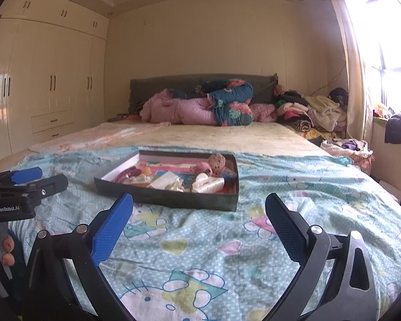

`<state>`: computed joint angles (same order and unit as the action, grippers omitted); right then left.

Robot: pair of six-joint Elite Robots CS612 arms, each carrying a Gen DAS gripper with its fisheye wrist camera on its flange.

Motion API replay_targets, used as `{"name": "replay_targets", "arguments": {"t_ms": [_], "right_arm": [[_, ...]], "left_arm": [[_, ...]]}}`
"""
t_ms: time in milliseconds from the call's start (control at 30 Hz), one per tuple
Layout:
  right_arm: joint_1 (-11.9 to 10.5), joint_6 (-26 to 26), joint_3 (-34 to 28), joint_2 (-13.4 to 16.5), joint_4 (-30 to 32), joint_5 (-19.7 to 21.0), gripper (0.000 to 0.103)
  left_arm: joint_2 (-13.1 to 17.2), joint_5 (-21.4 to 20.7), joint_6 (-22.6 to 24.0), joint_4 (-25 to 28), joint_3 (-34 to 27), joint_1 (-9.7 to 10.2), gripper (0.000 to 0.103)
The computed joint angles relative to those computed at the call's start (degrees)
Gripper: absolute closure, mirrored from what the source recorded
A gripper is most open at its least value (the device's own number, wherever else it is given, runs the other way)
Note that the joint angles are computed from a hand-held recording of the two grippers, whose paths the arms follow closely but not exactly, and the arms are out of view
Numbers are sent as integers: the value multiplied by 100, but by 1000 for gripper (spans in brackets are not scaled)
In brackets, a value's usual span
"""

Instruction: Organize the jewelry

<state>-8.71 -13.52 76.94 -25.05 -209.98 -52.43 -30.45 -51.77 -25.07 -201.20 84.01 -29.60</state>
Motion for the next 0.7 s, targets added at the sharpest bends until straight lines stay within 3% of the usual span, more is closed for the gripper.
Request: {"name": "replay_targets", "arguments": {"t_ms": [700], "right_arm": [[2, 28, 28, 0, -40, 40, 6]], "left_arm": [[-4, 56, -58, 100, -4, 2, 11]]}}
